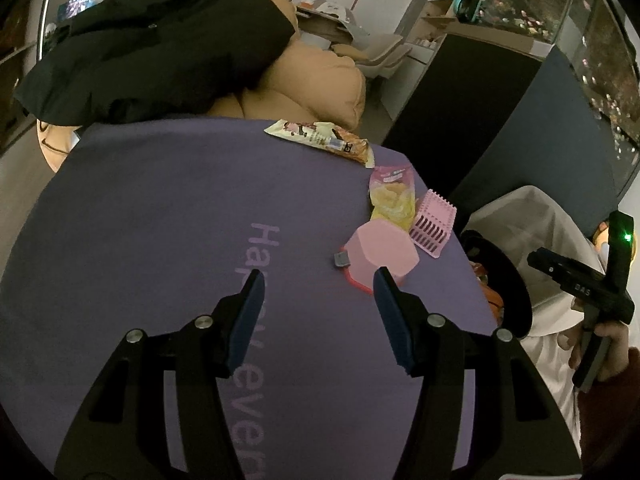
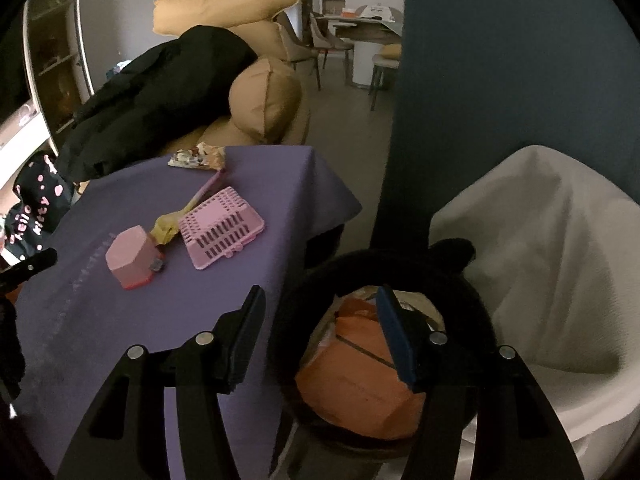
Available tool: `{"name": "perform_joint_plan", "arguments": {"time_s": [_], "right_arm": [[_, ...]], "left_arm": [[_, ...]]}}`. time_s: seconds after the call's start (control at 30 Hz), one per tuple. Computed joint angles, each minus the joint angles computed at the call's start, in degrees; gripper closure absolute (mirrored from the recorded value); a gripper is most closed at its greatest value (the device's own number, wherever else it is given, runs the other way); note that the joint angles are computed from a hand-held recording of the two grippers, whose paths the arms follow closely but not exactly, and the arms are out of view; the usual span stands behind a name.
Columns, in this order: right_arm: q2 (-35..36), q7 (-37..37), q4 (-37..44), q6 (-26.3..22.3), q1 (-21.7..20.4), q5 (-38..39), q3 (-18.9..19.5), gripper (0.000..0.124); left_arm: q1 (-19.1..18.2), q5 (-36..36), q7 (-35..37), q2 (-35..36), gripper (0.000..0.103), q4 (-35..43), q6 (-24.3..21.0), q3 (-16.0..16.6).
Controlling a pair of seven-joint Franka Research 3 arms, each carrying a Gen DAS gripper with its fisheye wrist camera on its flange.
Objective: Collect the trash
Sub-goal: 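Move both tools back over the table toward the remaining wrappers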
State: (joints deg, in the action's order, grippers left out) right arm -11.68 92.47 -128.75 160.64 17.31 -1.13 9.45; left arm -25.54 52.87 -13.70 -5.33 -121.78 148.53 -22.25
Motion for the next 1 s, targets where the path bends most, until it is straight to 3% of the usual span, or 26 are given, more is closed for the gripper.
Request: {"name": "perform_joint_plan", "arguments": {"time_s": [0.2, 0.3, 0.4, 0.5, 0.63, 0.73, 0.8, 0.83, 0.93, 1.0], "right_arm": [[1.2, 2.3, 1.5, 0.9, 0.2, -3.6, 2.1, 0.07], [3.6, 4.1, 4.2, -0.2, 0.6, -6.0, 2.4, 0.069], [6.0, 1.9, 6.5, 0.1, 2.2, -3.8, 0.8, 0.07], [7.9, 4.8, 8.8, 0.0, 2.1, -6.1, 0.1, 0.069], [10.0, 7.9, 11.9, -2.2, 2.2, -9.7, -1.1, 0.069], [12.2, 9.2, 15.0, -4.4, 2.7, -10.6, -2.0, 0.07], [13.7, 9.4, 17.2, -6.2, 3.2, -10.5, -2.5, 0.069], [14.4, 9.5, 18.2, -7.3, 3.6, -10.7, -2.7, 0.07], [16.5, 6.7, 20.5, -7.7, 4.3, -8.5, -3.1, 0.07], [17.4, 4.5, 21.2, -7.3, 4.7, -6.0, -3.1, 0.07]], "left_arm": [[0.9, 3.7, 0.2, 0.8, 0.049, 0.1, 2.3, 0.8], [2.4, 6.8, 1.4, 2.3, 0.048, 1.3, 6.9, 2.4], [4.2, 10.7, 5.6, 6.0, 0.045, 5.1, 13.3, 4.7], [5.1, 13.6, 15.6, 11.6, 0.045, 12.1, 16.2, 7.1], [7.8, -3.4, 41.7, 20.9, 0.045, 22.1, 17.9, 6.1], [10.8, -15.1, 56.4, 29.2, 0.045, 31.8, 15.2, 2.6], [12.1, -17.9, 60.9, 34.5, 0.045, 38.7, 11.8, 0.6], [11.4, -22.5, 65.7, 37.9, 0.045, 43.4, 9.5, 0.8], [9.2, -27.1, 73.1, 43.9, 0.045, 52.9, 2.3, 1.9], [9.9, -29.3, 76.8, 45.0, 0.045, 54.4, -0.6, 0.7]]}}
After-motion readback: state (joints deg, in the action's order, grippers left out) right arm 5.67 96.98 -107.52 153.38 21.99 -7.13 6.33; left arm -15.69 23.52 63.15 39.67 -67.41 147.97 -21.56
